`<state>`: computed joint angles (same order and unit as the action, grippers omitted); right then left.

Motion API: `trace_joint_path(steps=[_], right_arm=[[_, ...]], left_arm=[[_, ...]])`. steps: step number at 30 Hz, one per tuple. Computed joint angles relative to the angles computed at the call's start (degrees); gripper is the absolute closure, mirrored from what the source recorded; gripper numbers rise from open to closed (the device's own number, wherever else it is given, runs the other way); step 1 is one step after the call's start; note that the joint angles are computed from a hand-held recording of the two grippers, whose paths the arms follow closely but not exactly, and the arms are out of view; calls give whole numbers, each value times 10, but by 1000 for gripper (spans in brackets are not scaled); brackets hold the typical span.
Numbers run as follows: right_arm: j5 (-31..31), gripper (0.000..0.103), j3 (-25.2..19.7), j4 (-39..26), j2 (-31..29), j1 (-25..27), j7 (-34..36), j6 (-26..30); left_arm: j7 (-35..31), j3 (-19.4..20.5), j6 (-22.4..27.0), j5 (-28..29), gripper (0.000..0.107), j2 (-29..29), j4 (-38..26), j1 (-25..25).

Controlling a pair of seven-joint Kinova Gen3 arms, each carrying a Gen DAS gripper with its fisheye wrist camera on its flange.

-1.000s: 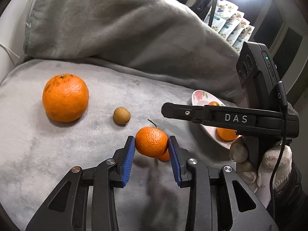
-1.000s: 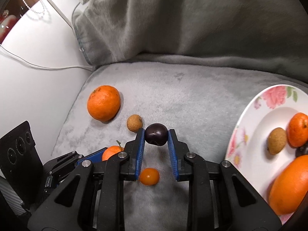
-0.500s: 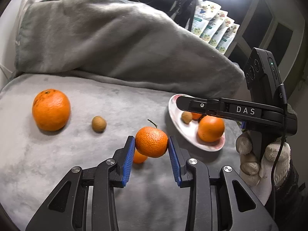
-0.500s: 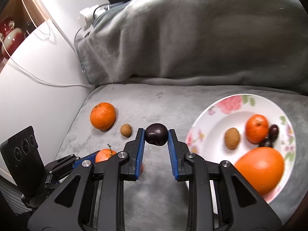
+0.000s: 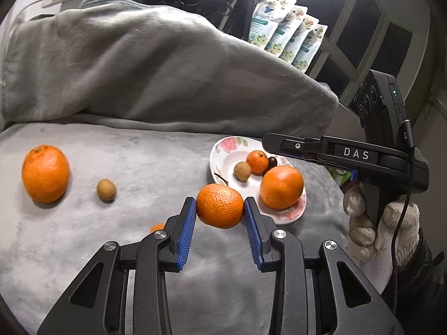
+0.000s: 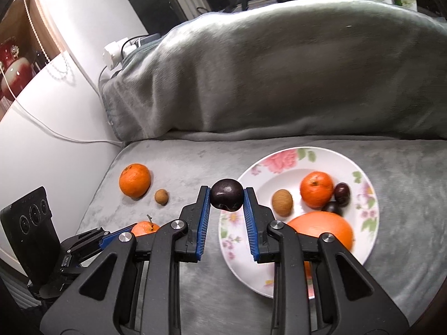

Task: Organize fruits
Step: 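Carry the plum in the right tool while the left tool carries the tangerine over the plate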

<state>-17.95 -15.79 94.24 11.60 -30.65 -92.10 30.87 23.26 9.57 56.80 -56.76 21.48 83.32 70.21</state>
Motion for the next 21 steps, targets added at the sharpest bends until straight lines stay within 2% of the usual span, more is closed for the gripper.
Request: trace_joint_path(steps=[11,21], right_arm=[[-30,78,2,11,-4,29,25,-8],[-33,78,3,4,13,35,35,-7]], left_arm=[[-41,-12,-30,19,74,18,-23,-11],[-93,-29,-51,50,74,39,-56,-13]])
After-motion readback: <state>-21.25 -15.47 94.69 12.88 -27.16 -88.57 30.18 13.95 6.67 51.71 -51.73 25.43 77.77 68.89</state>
